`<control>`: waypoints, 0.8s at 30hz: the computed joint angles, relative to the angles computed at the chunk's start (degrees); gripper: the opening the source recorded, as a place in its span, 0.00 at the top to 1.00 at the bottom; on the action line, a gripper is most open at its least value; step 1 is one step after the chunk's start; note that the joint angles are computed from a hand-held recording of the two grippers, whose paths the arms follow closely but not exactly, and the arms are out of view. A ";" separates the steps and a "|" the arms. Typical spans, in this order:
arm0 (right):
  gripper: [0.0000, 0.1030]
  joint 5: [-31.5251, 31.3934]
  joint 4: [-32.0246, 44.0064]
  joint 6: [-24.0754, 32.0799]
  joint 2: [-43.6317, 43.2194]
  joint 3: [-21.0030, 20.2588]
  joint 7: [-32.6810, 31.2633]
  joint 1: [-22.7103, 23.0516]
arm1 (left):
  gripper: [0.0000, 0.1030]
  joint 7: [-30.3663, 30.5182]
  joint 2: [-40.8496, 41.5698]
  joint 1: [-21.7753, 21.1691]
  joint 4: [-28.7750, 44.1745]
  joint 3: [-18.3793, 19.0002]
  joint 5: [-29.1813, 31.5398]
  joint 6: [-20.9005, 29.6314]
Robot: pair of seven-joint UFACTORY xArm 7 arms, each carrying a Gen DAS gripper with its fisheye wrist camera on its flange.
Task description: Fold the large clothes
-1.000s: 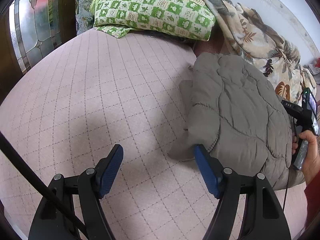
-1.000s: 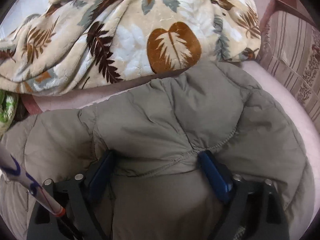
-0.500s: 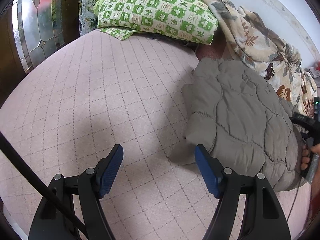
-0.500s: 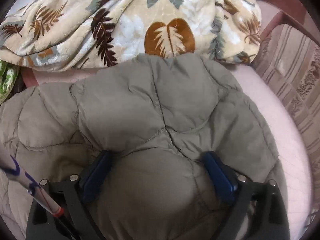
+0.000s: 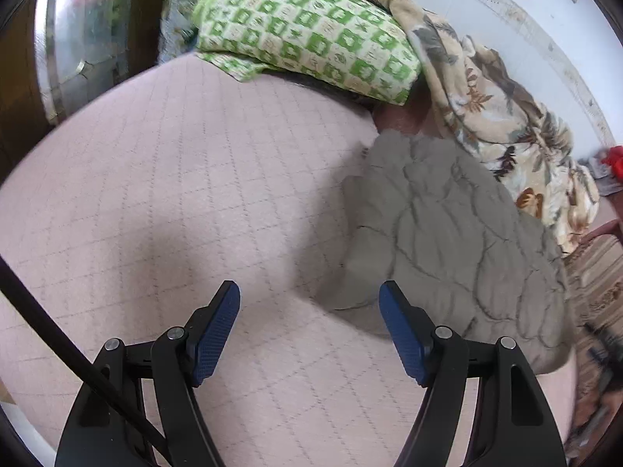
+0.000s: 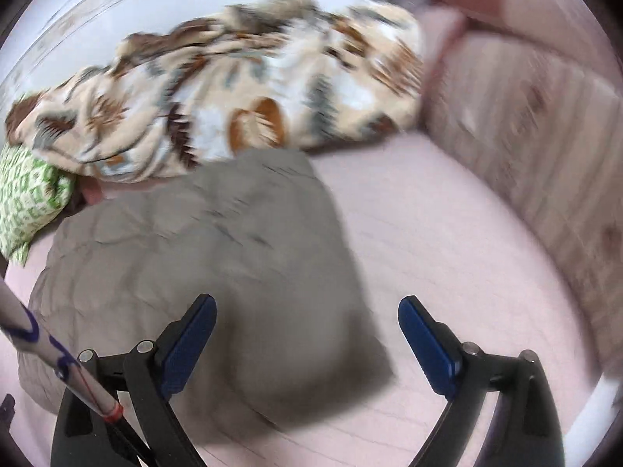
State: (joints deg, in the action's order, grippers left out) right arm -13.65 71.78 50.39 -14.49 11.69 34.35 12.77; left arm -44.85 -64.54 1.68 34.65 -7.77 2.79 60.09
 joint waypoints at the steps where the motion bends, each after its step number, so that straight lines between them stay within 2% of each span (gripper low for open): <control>1: 0.06 1.48 -3.11 -1.00 -2.13 -1.23 -0.33 -0.18 | 0.29 0.46 0.81 -0.67 -0.03 0.89 -0.74 -1.03; 3: 0.06 3.91 -9.17 -3.67 -5.56 -3.35 -1.14 -1.19 | 0.29 2.01 2.98 -2.20 -0.42 3.27 -2.75 -4.47; 6: 0.06 11.87 -16.33 -10.08 -7.91 -7.17 -4.32 -1.17 | 0.28 5.04 6.65 -4.55 -2.12 7.89 -7.27 -13.88; 9: 0.05 25.32 -22.37 -19.43 -8.48 -12.16 -11.81 2.28 | 0.25 9.33 11.68 -8.85 -3.55 13.97 -14.92 -24.72; 11: 0.03 34.74 -24.76 -24.79 -7.88 -15.35 -18.09 5.81 | 0.23 14.59 15.51 -12.92 -3.43 18.01 -19.50 -29.90; 13: 0.02 41.91 -23.58 -25.47 -5.56 -17.40 -23.08 8.29 | 0.22 18.66 19.21 -13.69 -2.24 18.91 -20.56 -31.10; 15: 0.02 48.35 -19.93 -23.75 -2.20 -19.44 -29.55 10.53 | 0.22 23.32 22.48 -14.45 -1.06 19.97 -21.17 -30.08; 16: 0.01 50.67 -18.77 -23.30 -1.15 -19.77 -32.58 11.10 | 0.18 25.75 23.85 -15.61 -0.80 21.42 -22.83 -29.76; 18: 0.00 55.10 -17.12 -21.63 0.80 -20.11 -37.79 11.78 | 0.12 29.92 24.92 -19.09 -1.88 25.52 -29.64 -31.85; 20: 0.00 59.27 -14.96 -18.42 3.68 -20.13 -41.25 11.87 | 0.11 36.18 24.72 -25.66 -3.08 32.30 -39.53 -33.33; 21: 0.00 60.73 -14.45 -17.63 4.54 -19.73 -42.21 11.59 | 0.11 38.51 24.43 -26.89 -3.54 33.42 -42.08 -33.93; 24: 0.00 62.09 -13.89 -17.95 6.13 -17.63 -43.72 10.05 | 0.07 39.99 24.96 -25.49 -2.87 30.21 -42.76 -32.64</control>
